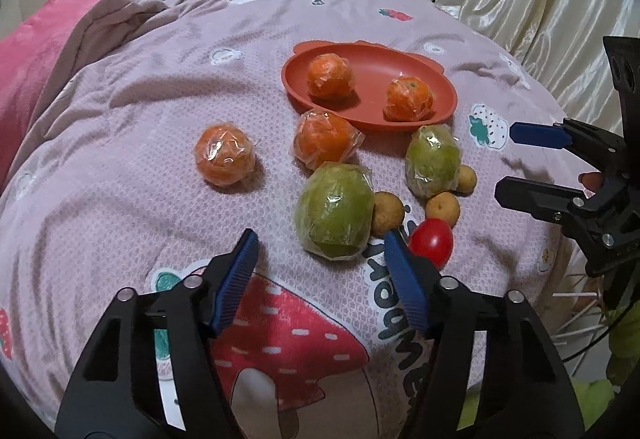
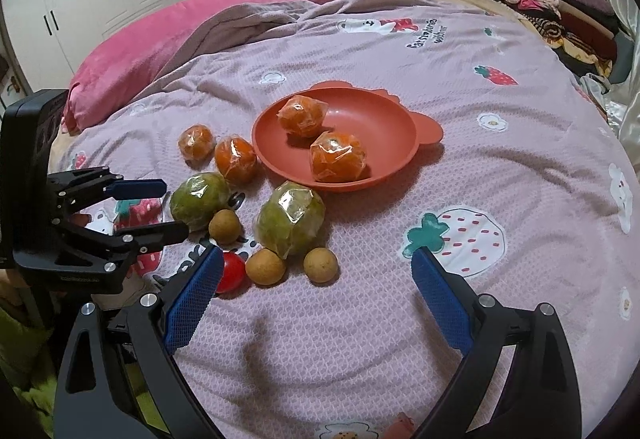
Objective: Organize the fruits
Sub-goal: 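Close the left gripper on the large green wrapped pear, then carry the pear to the plate with the left gripper while the right gripper carries a small green pear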
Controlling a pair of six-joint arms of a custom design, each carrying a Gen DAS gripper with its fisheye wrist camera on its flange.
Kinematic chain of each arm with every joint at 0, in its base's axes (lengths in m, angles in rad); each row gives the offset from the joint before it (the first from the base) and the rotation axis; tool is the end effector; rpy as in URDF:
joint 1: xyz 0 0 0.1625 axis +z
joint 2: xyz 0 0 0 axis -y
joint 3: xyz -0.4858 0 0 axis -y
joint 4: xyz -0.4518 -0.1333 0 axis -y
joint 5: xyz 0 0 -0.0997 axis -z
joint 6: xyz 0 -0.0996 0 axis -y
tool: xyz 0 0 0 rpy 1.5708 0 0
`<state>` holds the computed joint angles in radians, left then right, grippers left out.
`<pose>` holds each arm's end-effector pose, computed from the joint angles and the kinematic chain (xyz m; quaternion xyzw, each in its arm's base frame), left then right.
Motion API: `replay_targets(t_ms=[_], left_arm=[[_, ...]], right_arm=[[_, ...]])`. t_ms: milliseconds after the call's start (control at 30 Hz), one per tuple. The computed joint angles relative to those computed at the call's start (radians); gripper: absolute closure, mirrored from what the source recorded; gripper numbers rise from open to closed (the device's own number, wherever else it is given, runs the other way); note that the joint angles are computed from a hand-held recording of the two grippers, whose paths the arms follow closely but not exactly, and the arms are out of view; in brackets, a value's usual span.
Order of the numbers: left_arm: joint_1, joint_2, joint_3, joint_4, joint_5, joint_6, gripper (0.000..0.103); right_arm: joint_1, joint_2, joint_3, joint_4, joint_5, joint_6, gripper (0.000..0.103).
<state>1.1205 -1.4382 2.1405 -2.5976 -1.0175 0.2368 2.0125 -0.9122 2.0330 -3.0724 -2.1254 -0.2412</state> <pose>-0.0638 -0.5585 0.3037 0.2782 0.9087 -0.1832 0.2515 0.3372 -0.5240 0.0983 0.2674 -0.9072 0.2080 0.2492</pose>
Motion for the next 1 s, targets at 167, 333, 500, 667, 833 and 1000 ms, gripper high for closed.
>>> replay_targets(t_ms=[167, 333, 500, 667, 833, 1000], left_arm=[[0.008, 0.012, -0.009, 0.003, -0.015, 0.014, 0.062], [0.008, 0.018, -0.008, -0.009, -0.007, 0.023, 0.063], [0.012, 0.031, -0.018, -0.007, -0.009, 0.022, 0.063], [0.017, 0.044, -0.028, -0.006, -0.015, 0.02, 0.063], [0.02, 0.052, -0.036, -0.004, -0.02, 0.021, 0.063], [0.021, 0.057, -0.039, -0.006, -0.023, 0.018, 0.063]], right_arm=[[-0.003, 0.011, -0.011, 0.004, 0.01, -0.006, 0.009], [-0.007, 0.025, -0.022, 0.008, 0.021, -0.009, 0.009], [-0.016, 0.042, -0.04, 0.028, 0.044, -0.012, 0.023], [-0.032, 0.058, -0.06, 0.057, 0.085, 0.0, 0.04], [-0.052, 0.07, -0.074, 0.08, 0.121, 0.028, 0.051], [-0.058, 0.074, -0.078, 0.075, 0.135, 0.012, 0.054]])
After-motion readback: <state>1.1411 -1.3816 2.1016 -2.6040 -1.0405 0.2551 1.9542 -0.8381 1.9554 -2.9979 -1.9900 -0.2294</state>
